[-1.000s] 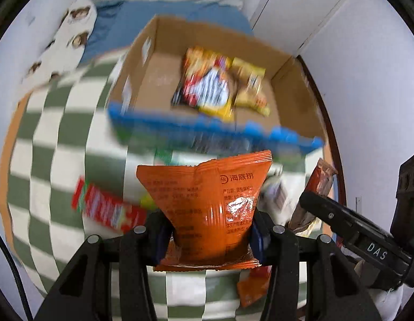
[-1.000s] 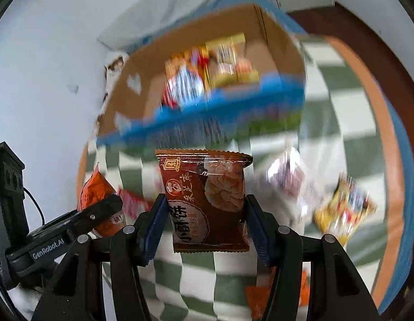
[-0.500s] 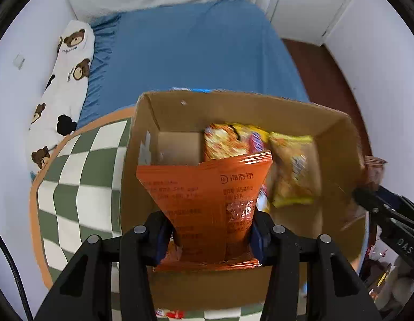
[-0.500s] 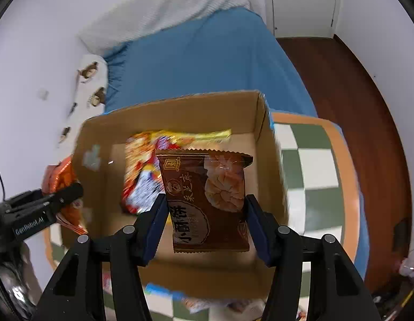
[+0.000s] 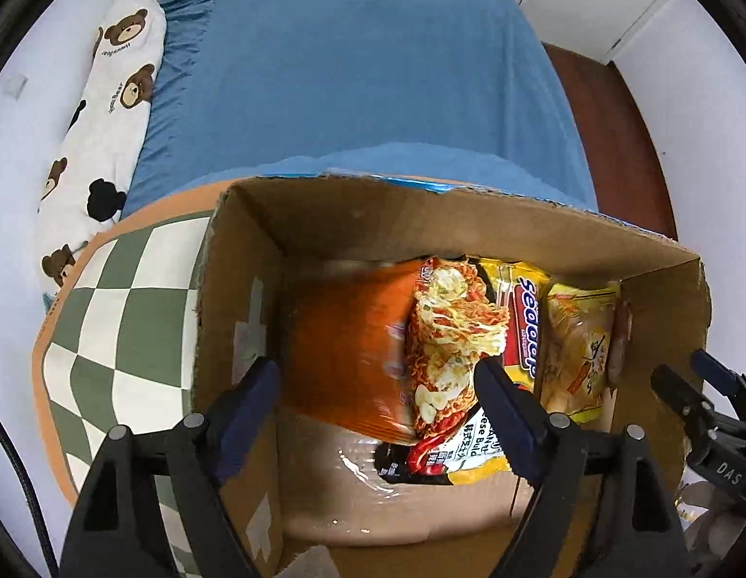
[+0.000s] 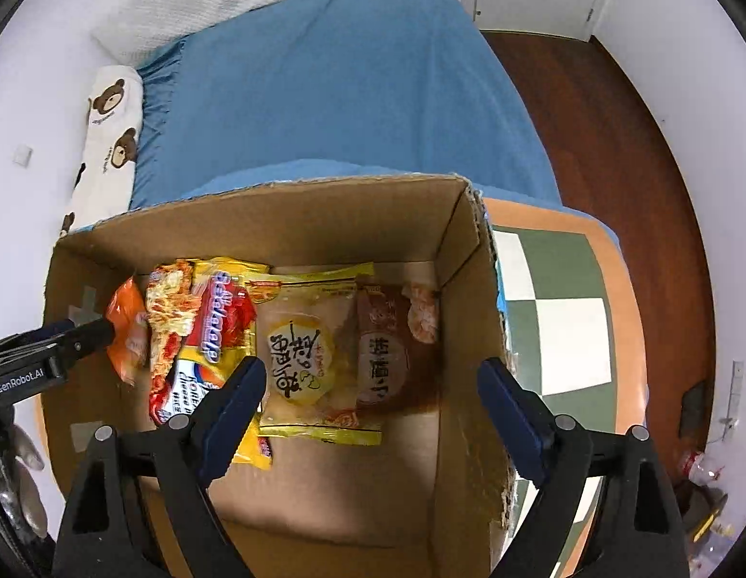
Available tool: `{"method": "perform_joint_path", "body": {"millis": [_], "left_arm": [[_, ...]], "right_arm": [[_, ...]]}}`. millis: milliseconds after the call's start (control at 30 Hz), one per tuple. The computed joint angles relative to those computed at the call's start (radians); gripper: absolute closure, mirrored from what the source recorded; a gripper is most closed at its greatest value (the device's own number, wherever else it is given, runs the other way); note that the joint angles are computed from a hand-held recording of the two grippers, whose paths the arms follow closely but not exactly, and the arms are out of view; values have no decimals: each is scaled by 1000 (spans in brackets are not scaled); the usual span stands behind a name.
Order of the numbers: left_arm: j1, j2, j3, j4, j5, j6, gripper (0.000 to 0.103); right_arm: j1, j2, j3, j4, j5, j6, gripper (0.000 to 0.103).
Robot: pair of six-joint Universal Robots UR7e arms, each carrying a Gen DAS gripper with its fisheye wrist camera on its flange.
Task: Organize snacks
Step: 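Carry both packets into the box and open both tools, then move both tools back over the remaining snacks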
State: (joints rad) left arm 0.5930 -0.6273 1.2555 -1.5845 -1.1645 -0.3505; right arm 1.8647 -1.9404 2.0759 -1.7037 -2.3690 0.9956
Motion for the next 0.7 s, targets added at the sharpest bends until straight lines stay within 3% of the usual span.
{"method": "perform_joint_path", "body": {"millis": [300, 700], "left_arm": [[-35, -101, 162, -106, 11, -14, 19], [-118, -306, 408, -255, 50, 4, 19]], "right_arm": [[57, -9, 33, -23, -9, 42, 9], [261, 28, 68, 88, -56, 284, 9]]}}
